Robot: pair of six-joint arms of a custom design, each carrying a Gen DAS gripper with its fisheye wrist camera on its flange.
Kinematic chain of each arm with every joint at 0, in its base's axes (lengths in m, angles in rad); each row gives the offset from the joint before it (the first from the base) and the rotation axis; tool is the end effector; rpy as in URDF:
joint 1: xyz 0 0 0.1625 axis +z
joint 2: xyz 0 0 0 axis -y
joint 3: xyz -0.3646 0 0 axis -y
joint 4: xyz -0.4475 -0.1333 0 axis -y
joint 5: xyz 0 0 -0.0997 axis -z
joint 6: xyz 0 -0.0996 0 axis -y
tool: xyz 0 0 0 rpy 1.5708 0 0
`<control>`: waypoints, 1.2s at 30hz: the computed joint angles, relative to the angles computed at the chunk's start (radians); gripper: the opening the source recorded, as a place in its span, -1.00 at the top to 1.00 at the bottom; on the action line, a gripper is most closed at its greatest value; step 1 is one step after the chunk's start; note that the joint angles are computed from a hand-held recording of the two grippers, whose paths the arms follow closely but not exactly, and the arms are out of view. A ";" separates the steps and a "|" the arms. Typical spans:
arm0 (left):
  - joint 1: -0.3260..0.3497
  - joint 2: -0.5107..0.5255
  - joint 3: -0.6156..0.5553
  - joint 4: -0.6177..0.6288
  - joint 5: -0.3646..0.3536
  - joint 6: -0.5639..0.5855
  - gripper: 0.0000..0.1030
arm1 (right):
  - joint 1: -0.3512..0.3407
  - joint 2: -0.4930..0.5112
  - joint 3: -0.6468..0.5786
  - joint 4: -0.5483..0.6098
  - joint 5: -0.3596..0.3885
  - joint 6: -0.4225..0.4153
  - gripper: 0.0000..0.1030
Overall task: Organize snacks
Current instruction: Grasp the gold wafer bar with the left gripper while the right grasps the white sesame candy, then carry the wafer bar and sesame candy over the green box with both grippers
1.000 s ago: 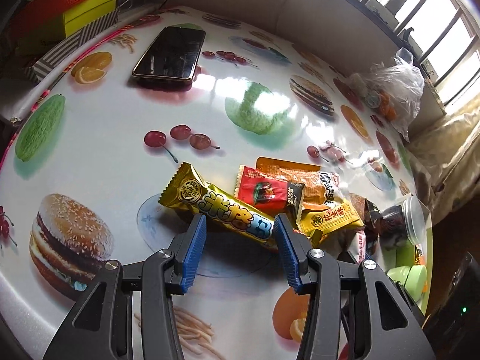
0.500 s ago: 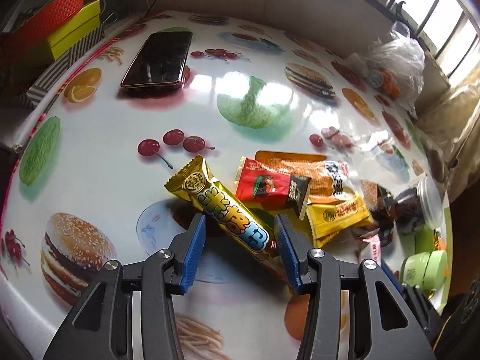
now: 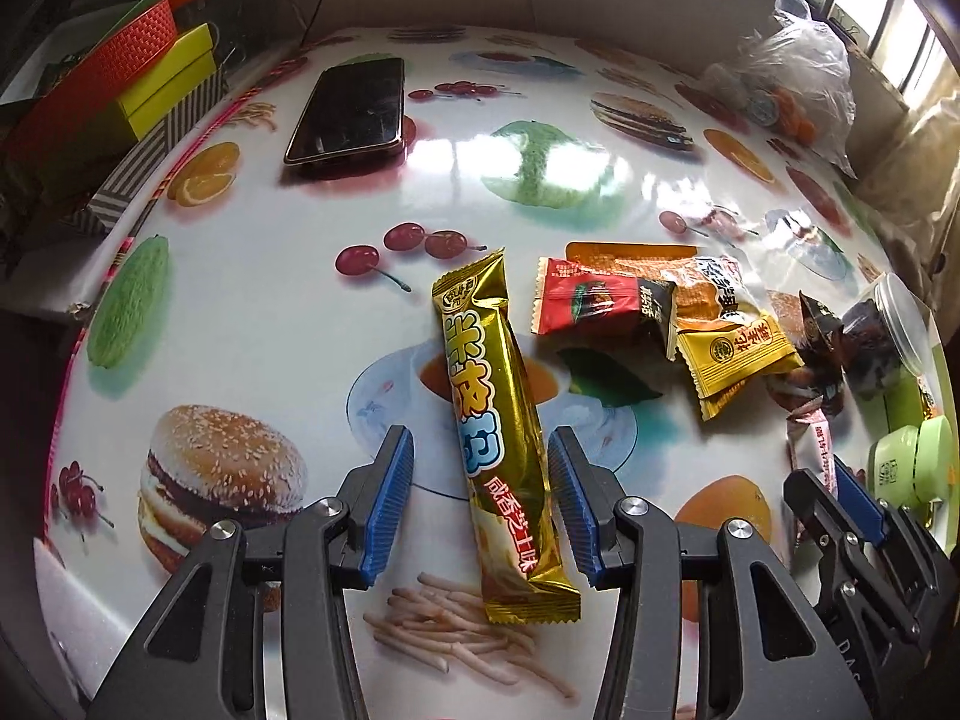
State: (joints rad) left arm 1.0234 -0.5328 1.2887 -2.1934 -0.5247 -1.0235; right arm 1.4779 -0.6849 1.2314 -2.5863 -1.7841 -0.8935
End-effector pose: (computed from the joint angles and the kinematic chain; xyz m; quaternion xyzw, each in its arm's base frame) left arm -0.1935 -0.7392 -0.0220 -0.1715 0.8478 -0.3117 0.3932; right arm 0.0377 -0.8046 0.1188 0.3541 -0.9003 0.1545 0.2006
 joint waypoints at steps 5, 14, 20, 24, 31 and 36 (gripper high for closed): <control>-0.005 0.004 0.010 -0.015 0.020 0.018 0.07 | 0.002 -0.002 0.007 -0.010 -0.008 -0.009 0.54; -0.013 -0.017 0.056 -0.054 0.042 0.015 0.50 | 0.003 -0.005 0.017 -0.029 -0.019 -0.020 0.54; -0.019 -0.023 0.076 -0.088 0.043 0.027 0.54 | 0.006 -0.006 0.025 -0.047 -0.031 -0.025 0.55; -0.027 -0.026 0.087 -0.104 0.055 0.030 0.54 | 0.008 -0.008 0.029 -0.051 -0.035 -0.026 0.57; -0.044 -0.043 0.116 -0.126 0.073 0.029 0.54 | 0.007 -0.018 0.032 -0.042 -0.022 -0.024 0.60; -0.056 -0.051 0.133 -0.158 0.076 0.045 0.54 | 0.009 -0.032 0.050 -0.042 -0.002 -0.034 0.61</control>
State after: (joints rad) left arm 0.9672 -0.5838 1.4219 -2.3516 -0.4490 -0.9789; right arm 1.4868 -0.7171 1.2809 -2.6287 -1.7865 -0.9271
